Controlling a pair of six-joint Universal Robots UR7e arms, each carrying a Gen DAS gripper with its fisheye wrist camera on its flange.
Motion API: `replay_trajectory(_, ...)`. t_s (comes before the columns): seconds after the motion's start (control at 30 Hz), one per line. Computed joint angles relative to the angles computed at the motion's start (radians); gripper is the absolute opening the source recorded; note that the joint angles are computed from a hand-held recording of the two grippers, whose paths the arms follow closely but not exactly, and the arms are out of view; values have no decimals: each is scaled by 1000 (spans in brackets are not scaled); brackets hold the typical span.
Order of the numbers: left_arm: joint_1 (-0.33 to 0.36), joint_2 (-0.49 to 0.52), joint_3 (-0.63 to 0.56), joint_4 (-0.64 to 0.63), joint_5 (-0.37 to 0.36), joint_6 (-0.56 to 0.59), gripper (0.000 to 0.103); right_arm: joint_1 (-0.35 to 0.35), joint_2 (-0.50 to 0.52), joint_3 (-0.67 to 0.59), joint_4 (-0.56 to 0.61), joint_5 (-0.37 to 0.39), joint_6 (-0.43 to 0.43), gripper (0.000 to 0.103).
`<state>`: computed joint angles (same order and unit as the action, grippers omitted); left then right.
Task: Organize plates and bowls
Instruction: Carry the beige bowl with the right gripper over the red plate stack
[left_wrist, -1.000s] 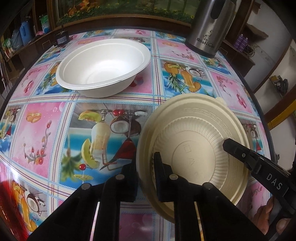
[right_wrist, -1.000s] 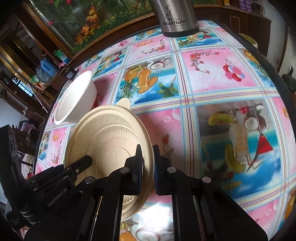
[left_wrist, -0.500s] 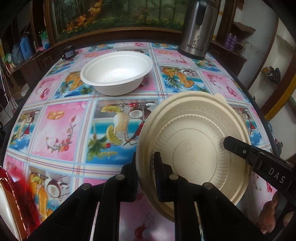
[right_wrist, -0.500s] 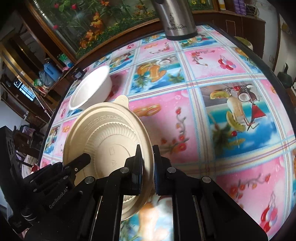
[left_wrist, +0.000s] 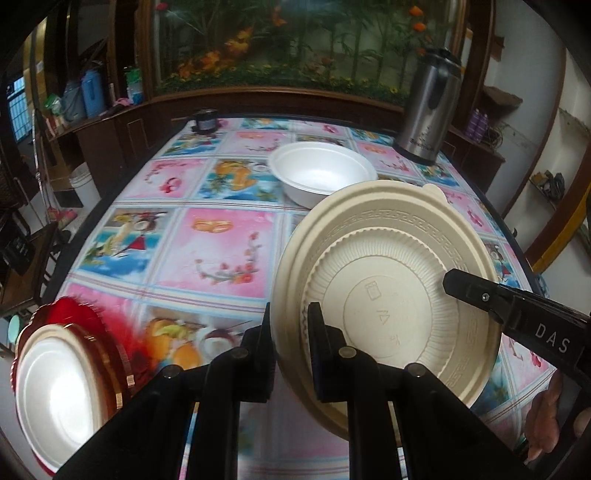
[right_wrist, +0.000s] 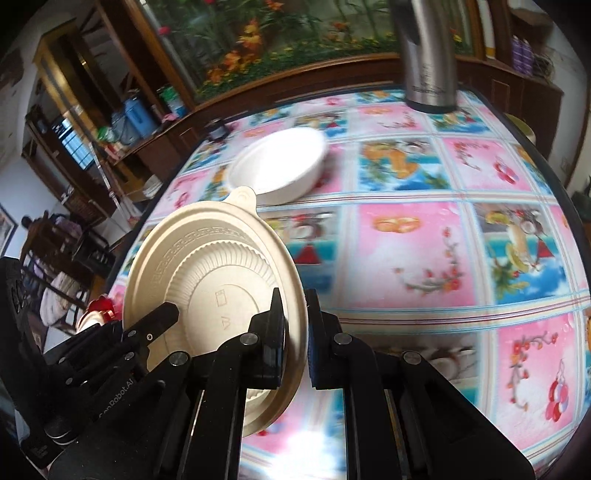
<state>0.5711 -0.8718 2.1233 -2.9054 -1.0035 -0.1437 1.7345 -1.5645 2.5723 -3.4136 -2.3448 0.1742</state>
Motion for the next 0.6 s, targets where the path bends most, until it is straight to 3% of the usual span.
replay_trajectory(0.27,56,-132,74,-22,78,-9,14,135,207,-134,33,-24,25,9)
replay_trajectory(0.6,125,-261,129,-32,182,-35,14,224,429,-306,88,14,5,10)
